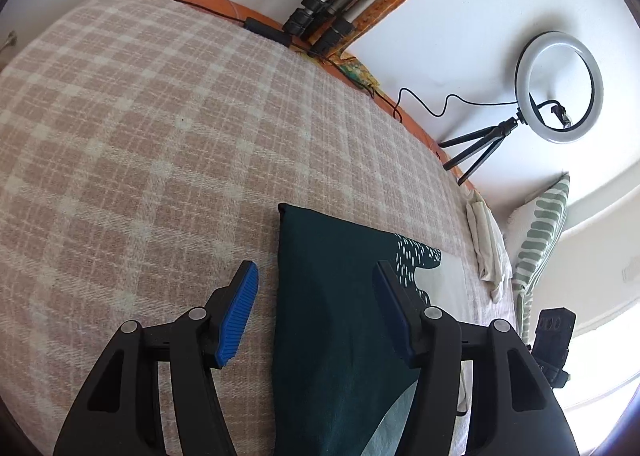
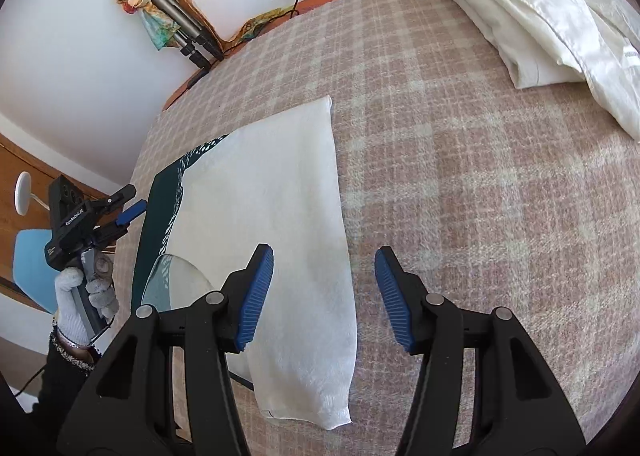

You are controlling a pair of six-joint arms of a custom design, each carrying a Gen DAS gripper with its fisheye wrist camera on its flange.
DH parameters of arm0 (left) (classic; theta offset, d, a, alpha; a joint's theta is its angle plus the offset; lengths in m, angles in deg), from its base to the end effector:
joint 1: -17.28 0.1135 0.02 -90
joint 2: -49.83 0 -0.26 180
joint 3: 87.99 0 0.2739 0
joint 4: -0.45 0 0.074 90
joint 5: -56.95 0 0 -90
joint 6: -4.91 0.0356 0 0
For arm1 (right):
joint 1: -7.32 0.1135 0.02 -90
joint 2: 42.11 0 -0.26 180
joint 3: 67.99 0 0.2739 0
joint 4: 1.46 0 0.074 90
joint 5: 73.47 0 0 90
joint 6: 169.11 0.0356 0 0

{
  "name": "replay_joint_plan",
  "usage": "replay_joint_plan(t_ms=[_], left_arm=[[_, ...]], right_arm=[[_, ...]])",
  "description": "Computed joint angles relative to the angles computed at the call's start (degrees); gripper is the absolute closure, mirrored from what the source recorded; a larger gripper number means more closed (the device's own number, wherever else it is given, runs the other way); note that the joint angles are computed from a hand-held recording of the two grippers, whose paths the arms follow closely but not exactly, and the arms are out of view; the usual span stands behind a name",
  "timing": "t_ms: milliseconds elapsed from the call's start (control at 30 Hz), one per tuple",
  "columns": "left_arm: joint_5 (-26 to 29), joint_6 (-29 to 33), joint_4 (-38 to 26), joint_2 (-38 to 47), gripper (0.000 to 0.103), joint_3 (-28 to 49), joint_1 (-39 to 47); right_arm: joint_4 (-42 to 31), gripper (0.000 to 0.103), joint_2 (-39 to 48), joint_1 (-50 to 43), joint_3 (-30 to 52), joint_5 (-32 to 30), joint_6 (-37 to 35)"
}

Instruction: Fold small clothes

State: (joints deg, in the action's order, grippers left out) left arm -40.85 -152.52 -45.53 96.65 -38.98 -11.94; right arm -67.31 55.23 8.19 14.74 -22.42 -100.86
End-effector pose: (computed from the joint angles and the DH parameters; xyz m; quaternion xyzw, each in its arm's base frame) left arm 0.1723 -0.0908 0.2379 -0.3256 0.8584 -0.2508 0.3070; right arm 0.3347 0.0275 0.2020 -0.2114 0.9158 0.3125 0.1373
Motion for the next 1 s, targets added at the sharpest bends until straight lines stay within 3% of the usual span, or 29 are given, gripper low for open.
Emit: replay_joint_plan(t_ms=[367, 600, 900, 933, 1000], left_arm=[[6.0, -0.61, 7.07, -2.93, 0.045, -5.39, 4.58], [9.9, -1.22, 13.49, -2.73, 0.045, -7.97, 7.24], [9.37, 1.47, 17.33, 5.16, 0.048, -4.66, 6.22], [8.64, 1.95, 17.28, 6.57, 0.049, -3.71, 5.7], [8.83, 2.9, 17.46, 10.28, 0.074, -1.84, 4.93]], right_arm=[[-19.82, 0.047, 6.4, -5.22, 0.49, -9.86, -19.41], [-21.43, 0.047, 11.44, -1.25, 2.41, -16.16, -17.6], [-15.82, 0.051, 8.66, 1.57, 0.08, -16.04, -13.53], [-14.74, 0.057, 8.2, 1.71, -0.33, -15.61, -12.18], [-13.1, 0.062, 7.87, 2.25, -0.7, -15.47, -9.78]])
